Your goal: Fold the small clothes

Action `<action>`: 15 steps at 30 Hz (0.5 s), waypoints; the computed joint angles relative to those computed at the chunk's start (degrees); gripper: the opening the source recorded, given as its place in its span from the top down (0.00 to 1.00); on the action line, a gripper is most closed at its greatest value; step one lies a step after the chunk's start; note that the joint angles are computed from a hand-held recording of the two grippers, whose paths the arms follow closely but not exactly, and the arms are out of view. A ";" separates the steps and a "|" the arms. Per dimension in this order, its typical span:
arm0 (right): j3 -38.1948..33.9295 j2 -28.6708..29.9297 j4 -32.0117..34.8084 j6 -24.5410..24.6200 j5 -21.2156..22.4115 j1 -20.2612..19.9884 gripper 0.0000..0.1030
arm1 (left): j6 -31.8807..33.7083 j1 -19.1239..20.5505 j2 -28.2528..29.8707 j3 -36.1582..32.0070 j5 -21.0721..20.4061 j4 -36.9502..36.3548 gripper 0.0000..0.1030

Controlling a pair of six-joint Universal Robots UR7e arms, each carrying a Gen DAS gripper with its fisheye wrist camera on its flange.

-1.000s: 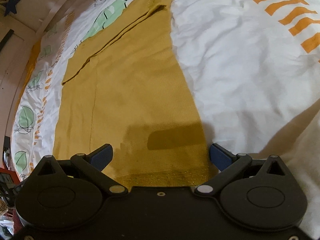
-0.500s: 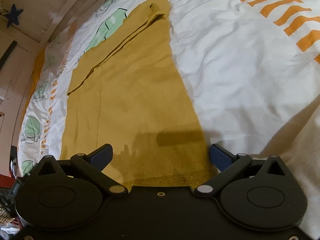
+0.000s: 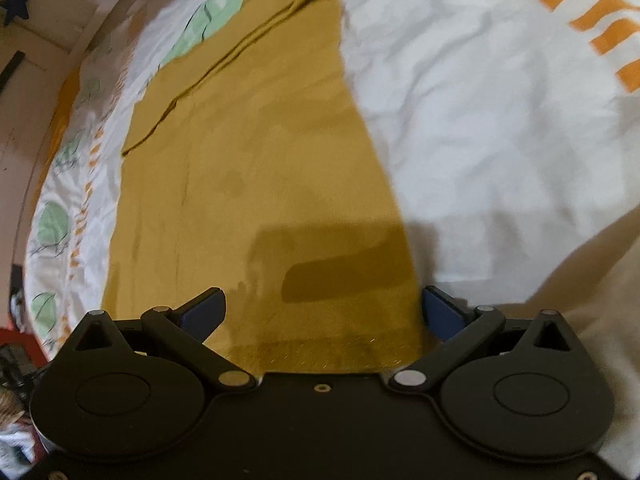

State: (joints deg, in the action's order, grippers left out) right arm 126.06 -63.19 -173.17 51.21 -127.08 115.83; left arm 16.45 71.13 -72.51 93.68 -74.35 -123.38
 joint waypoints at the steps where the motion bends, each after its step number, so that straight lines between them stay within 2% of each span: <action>1: 0.42 -0.47 -0.46 -0.02 1.53 -0.46 0.00 | 0.26 -0.09 0.07 -0.04 -0.42 0.27 0.28; 3: 1.17 -1.33 -1.18 0.16 3.61 -1.09 0.00 | 0.84 -0.08 0.06 -0.11 -1.06 0.73 0.30; 5: 1.69 -1.75 -2.11 0.36 4.48 -1.23 0.00 | 1.40 -0.15 0.06 -0.03 -1.59 0.75 0.58; 6: 1.84 -1.74 -2.47 0.67 4.13 -1.03 0.02 | 1.44 -0.26 0.10 0.05 -1.51 0.83 0.63; 8: 1.46 -1.50 -1.29 1.64 2.05 -0.13 0.16 | 1.23 -0.24 0.22 -0.01 -1.85 1.14 0.79; 9: 1.02 -1.20 -0.28 2.34 0.67 0.46 0.22 | 0.93 -0.13 0.32 -0.19 -2.31 1.45 0.83; 10: 0.60 -0.95 0.88 3.06 -0.95 1.06 0.34 | 0.59 0.10 0.50 -0.53 -2.89 1.85 0.90; 11: 0.32 -0.70 1.61 3.50 -2.23 1.54 0.48 | 0.27 0.18 0.45 -0.47 -3.20 1.77 0.91; 12: 0.19 -0.38 1.66 3.50 -3.17 1.94 0.56 | 0.18 0.12 0.31 -0.22 -3.08 1.34 0.92; 13: 0.15 -0.21 1.51 3.27 -3.79 2.29 0.70 | 0.07 -0.01 0.16 0.04 -3.00 0.93 0.93; 15: 0.13 0.27 0.37 2.76 -5.22 3.05 0.78 | 0.31 -0.40 -0.25 0.64 -2.82 0.01 0.93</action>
